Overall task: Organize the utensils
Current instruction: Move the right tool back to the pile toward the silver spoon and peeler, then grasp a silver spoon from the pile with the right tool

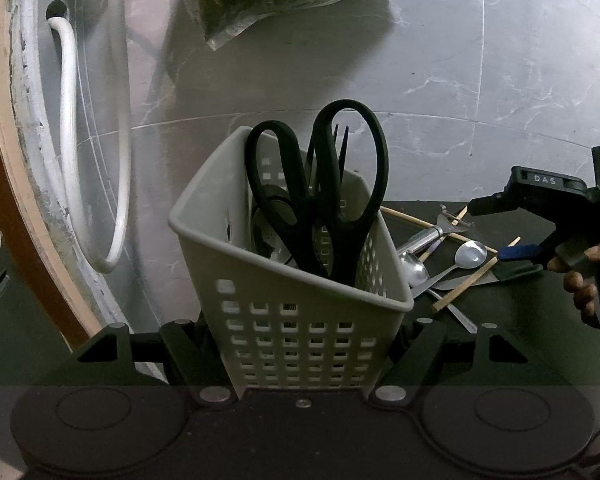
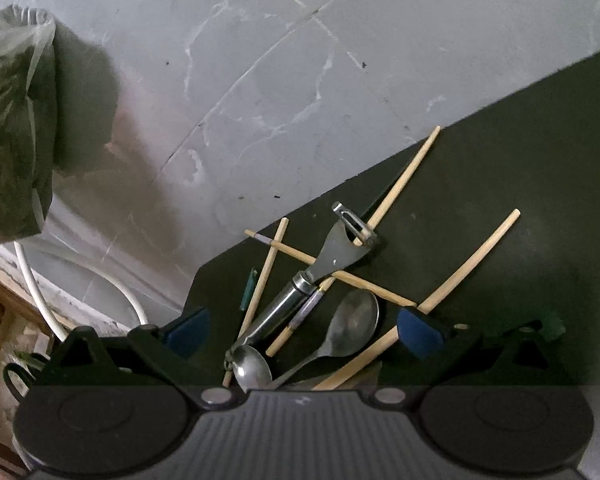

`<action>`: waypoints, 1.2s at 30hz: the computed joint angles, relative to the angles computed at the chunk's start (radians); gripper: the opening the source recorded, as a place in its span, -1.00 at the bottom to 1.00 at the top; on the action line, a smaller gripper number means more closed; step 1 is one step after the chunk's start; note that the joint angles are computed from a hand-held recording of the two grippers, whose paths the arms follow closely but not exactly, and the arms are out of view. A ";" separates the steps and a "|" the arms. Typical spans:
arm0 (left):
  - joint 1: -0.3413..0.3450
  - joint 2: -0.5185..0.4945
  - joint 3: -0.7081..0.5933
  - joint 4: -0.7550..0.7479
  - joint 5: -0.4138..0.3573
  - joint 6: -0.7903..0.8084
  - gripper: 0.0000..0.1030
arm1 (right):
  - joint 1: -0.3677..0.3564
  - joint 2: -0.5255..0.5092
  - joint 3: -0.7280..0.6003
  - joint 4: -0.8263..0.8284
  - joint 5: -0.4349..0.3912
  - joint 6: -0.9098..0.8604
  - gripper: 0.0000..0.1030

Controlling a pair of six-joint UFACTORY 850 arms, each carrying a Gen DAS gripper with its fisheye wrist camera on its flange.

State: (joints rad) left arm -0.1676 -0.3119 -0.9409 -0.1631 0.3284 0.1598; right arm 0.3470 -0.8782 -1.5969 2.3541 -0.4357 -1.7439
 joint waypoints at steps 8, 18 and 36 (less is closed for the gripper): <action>0.000 0.001 0.000 -0.006 -0.001 0.008 0.48 | 0.002 0.005 -0.006 0.005 0.004 -0.059 0.91; 0.000 0.001 0.001 -0.005 -0.001 0.007 0.48 | -0.004 -0.042 -0.072 -0.105 0.040 0.066 0.83; -0.001 0.000 0.001 -0.006 0.002 0.008 0.49 | 0.049 -0.036 -0.081 0.326 0.236 -0.526 -0.60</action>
